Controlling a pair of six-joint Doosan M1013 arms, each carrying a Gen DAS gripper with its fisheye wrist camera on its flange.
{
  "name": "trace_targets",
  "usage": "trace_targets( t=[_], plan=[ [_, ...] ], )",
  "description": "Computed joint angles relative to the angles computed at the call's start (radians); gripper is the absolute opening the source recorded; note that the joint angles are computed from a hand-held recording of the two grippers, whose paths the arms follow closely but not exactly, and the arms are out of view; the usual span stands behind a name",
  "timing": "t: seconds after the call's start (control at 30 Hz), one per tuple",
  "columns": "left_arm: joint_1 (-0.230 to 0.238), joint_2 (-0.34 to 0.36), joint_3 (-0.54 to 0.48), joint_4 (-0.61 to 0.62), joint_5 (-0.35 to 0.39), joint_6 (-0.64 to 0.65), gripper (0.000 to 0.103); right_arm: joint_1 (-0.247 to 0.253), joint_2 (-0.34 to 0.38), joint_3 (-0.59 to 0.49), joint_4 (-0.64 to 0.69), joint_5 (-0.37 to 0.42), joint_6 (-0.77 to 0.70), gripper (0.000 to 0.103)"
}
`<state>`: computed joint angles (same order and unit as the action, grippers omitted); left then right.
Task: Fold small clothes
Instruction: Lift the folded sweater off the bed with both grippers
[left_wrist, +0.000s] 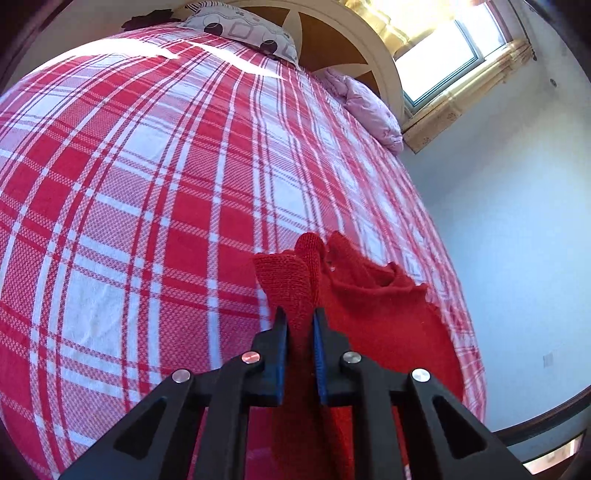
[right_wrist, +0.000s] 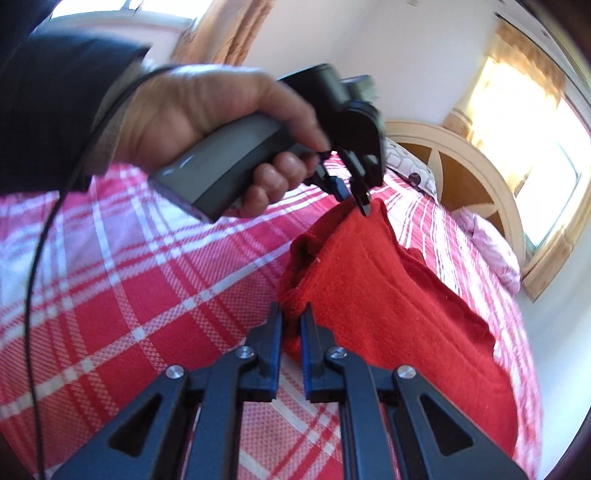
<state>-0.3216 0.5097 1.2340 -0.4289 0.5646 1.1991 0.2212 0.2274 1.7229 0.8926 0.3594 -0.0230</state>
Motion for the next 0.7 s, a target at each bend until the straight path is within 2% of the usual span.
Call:
trace_targets(
  t=[0.3,0.53,0.7],
  plan=[
    [-0.024,0.015,-0.075,-0.014,0.003,0.010,0.012,-0.068,-0.013,-0.040,0.119,0.119,0.080,0.010],
    [-0.048,0.059,-0.175,-0.015,0.036,0.021,0.012,-0.124,-0.007,-0.073,0.158,0.186,0.187,0.010],
    [-0.068,0.112,-0.278,0.002,0.085,0.021,0.012,-0.177,0.004,-0.102,0.180,0.230,0.278,0.010]
  ],
)
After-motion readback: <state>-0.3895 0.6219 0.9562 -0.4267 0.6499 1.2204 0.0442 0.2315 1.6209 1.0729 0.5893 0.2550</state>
